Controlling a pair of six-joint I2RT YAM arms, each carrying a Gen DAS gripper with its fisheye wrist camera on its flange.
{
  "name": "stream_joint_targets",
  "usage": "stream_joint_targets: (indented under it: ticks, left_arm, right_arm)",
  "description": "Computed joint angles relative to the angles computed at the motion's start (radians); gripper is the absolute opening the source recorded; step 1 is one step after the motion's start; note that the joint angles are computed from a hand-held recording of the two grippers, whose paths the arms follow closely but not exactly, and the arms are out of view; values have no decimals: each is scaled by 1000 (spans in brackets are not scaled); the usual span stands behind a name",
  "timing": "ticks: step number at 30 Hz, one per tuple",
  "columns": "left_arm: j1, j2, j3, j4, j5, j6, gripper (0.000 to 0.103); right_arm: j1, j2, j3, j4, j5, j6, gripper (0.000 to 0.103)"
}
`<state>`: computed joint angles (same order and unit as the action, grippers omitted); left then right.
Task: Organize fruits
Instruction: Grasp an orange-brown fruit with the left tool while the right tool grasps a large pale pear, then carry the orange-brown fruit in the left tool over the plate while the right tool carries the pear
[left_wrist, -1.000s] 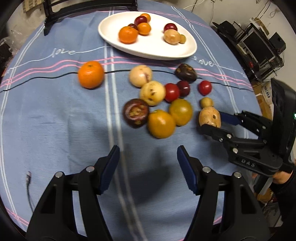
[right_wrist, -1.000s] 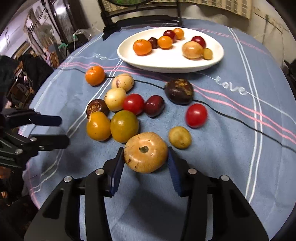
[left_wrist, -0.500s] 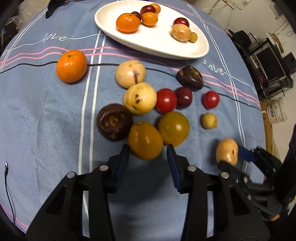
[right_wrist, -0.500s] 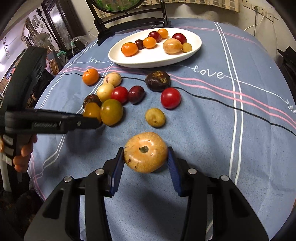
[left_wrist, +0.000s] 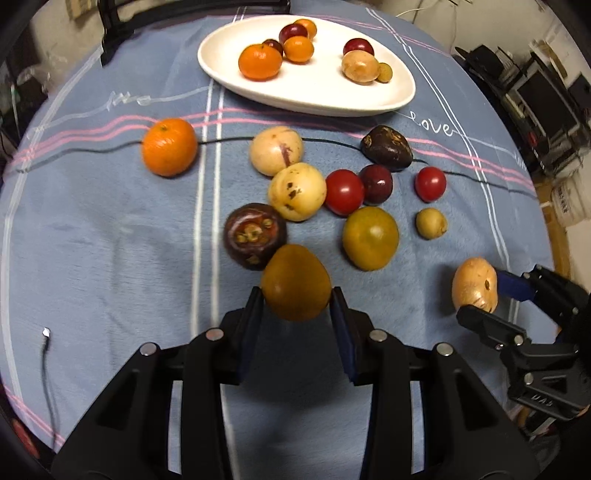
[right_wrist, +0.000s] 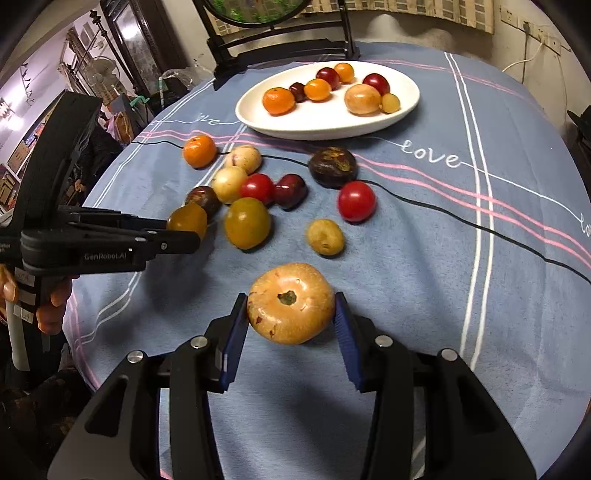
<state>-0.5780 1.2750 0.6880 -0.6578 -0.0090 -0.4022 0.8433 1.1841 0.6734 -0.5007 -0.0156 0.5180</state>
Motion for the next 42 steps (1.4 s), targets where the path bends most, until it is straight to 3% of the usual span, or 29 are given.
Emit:
stream_joint_targets:
  ticks: [2,5,13,21,23,24,25,32,34,36,42]
  left_arm:
    - [8,-37,-13,-16,-7,21,36]
    - [35,-86,-6,-49,1,63,24]
    - [106,-161,118,-111,13,186,24]
    - [331,-228,82,-153,189,336,24]
    - [332,-224,56,-157,197,360,30]
    - [303,-225,37,-148,170,352,50]
    - [273,-228,17,-129,149,333,59]
    - [138,-57,-44,29,111,190,59]
    - [136,0,-41,63,111,156,52]
    - [141,40,-37,93,142,144,38]
    - [112,-13,-35,56,125,154,37]
  right_arm:
    - [35,10,8,2,13,23,46]
    - [85,20,28,1,39,58,46]
    - [104,12,158,-48,110,60,46]
    - [114,-8,176,-62,142,89,46]
    - [118,-2,153,-50,132,108,46]
    - [124,4,150,-48,135,114,46]
    - [130,10,146,-46,137,120,46]
    - [135,9,130,-48,127,128,46]
    - [131,0,122,-51,124,130,46]
    - [123,-10,108,-52,116,130,46]
    - [91,-27,90,-41,92,106,46]
